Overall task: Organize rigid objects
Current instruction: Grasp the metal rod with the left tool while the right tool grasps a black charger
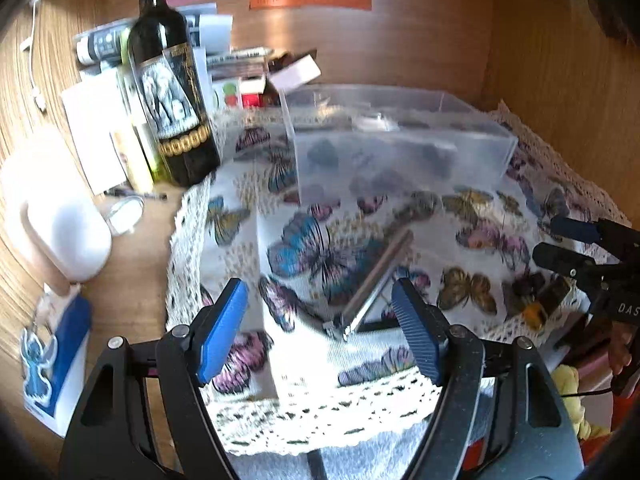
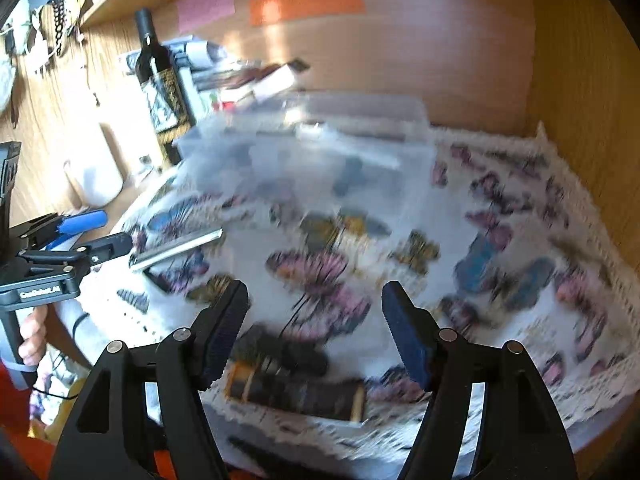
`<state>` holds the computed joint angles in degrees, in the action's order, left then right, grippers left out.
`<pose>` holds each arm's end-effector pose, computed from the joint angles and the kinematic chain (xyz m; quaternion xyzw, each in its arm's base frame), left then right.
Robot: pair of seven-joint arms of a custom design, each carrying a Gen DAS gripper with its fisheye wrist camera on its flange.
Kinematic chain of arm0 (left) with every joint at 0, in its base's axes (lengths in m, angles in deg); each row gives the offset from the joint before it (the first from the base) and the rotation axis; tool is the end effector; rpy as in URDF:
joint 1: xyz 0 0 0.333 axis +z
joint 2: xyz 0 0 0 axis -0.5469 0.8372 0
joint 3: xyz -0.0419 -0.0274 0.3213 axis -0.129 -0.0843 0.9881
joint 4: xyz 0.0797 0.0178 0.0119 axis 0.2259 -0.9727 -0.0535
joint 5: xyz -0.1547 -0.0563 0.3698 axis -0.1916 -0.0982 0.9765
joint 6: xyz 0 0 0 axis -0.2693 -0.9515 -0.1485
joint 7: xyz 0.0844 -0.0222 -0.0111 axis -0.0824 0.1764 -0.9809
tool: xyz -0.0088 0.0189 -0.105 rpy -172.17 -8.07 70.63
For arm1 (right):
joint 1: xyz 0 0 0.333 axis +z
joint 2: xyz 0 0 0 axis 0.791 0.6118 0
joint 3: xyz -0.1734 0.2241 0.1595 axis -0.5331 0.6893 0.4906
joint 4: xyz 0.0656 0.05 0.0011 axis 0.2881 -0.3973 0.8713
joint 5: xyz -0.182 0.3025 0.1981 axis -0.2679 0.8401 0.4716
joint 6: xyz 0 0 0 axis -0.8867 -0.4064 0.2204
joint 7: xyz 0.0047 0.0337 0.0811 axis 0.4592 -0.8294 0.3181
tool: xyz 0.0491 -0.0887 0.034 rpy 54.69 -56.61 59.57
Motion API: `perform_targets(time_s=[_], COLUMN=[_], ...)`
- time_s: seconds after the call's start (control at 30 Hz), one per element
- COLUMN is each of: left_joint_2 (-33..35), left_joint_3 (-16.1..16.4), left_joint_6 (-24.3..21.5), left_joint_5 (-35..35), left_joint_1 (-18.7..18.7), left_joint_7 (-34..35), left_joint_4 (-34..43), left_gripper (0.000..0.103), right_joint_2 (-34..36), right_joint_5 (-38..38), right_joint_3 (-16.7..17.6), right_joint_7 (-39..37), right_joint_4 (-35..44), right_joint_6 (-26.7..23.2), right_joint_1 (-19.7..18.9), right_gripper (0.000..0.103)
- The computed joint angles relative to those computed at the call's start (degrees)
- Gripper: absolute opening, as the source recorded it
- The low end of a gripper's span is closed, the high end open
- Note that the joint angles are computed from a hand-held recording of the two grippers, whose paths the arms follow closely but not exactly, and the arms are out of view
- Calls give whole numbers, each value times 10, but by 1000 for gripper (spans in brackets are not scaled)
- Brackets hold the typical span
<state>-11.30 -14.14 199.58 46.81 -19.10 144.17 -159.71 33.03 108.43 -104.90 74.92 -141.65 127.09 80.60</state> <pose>0.4041 -0.1810 0.3969 -0.6009 0.7027 -0.2881 0.2494 0.4061 0.0581 0.4242 -0.7513 0.5443 -0.1822 0.3257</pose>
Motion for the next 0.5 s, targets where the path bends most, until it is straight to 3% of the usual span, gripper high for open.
perform_targets(time_s=[0.3, 0.43, 0.5], left_joint_2=[26, 45, 58], left_joint_3=[-32, -55, -55], left_joint_6=[14, 9, 7], left_joint_5=[3, 8, 15], left_joint_1=[21, 43, 43], left_joint_7=[7, 4, 5], left_joint_4=[13, 31, 41], left_gripper=[64, 58, 58], right_joint_2=[30, 32, 31], right_joint_5=[-5, -28, -27], right_joint_3=[27, 54, 38], right_joint_7=[-1, 5, 0], right_joint_4=[-3, -12, -9], right_joint_6=[-23, -2, -5], right_joint_1=[-18, -43, -33], right_gripper=[66, 43, 41])
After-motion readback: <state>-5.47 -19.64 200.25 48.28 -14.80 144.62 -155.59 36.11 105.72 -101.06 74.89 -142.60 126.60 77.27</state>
